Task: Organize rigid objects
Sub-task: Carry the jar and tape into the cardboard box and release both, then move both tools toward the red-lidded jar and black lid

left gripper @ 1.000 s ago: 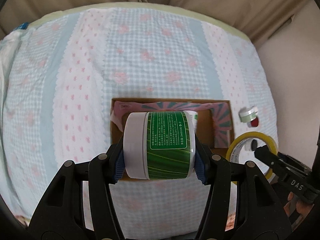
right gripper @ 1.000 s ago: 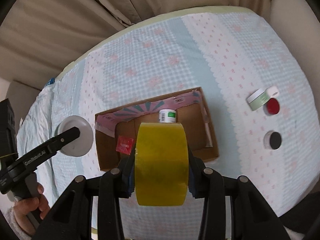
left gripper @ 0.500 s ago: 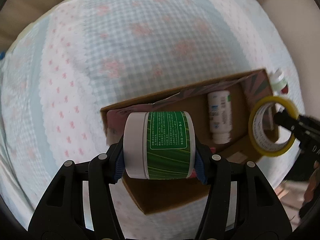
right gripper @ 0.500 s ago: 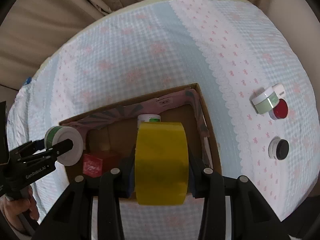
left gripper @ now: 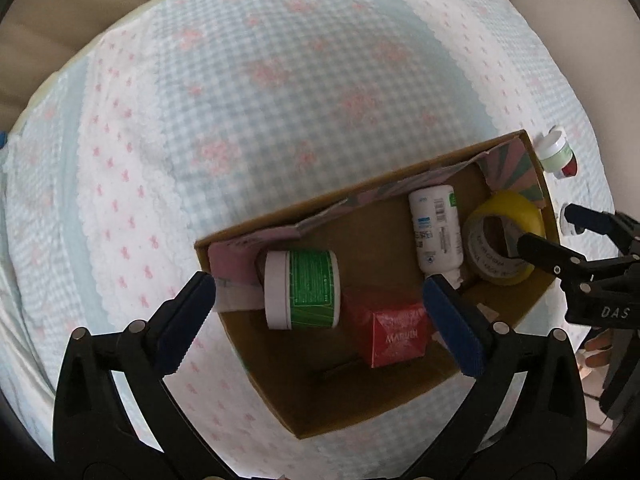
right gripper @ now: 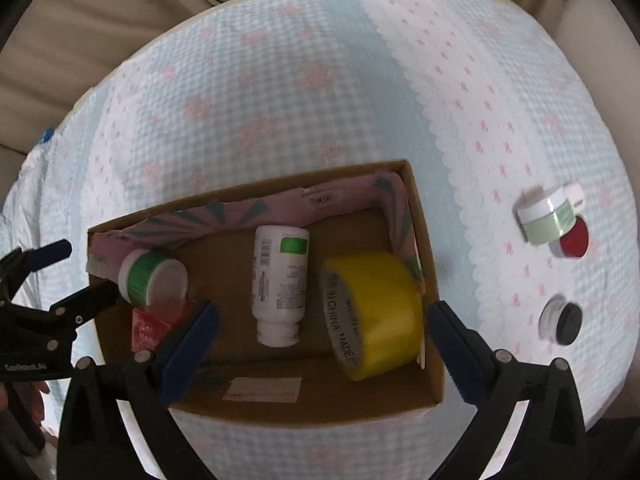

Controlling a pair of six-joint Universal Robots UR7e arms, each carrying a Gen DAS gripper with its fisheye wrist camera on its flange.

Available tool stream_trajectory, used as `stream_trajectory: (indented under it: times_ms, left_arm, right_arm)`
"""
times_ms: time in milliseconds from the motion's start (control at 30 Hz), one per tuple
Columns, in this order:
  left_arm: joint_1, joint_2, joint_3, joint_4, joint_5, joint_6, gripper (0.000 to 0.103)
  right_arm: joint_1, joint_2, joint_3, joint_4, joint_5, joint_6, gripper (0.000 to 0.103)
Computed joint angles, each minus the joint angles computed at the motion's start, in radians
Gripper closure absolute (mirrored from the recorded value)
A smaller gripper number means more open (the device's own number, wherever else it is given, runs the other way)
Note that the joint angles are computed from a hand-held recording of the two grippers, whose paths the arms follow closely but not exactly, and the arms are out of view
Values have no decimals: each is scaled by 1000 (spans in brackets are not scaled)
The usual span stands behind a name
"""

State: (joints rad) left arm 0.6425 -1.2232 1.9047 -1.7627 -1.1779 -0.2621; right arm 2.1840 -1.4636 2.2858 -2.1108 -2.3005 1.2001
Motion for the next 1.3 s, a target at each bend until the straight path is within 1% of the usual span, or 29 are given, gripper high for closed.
stream_trajectory:
  times_ms: [167, 367, 567, 733, 900, 1067, 1200, 1300]
  left_arm:
    - [2, -17, -3, 29, -8, -32, 0]
    - [-41, -67, 4, 58, 6, -71, 0]
    - [-87, -139, 12, 87, 3, -134, 0]
    - [-139, -223, 22, 136, -1, -214, 0]
    - [-199, -313, 40, 190, -1, -306, 0]
    - [-285, -410, 57, 254, -11, -399, 0]
    - [-345, -461, 68, 278, -45, -457, 0]
    - [-393, -487, 76, 280, -64, -481, 0]
  right_arm:
    - [24, -17, 5, 22, -4, 44, 0]
    - [80, -36, -17, 90, -19, 92, 0]
    - [165, -40, -56, 168, -34, 165, 0]
    - [241, -44, -92, 239, -31, 249, 0]
    - [334, -25, -161, 364, -31, 336, 0]
    - [421, -7, -229, 489, -27, 432, 0]
    - [488, 7, -295, 623, -4, 532, 0]
    - [538, 11, -338, 728, 13, 629, 0]
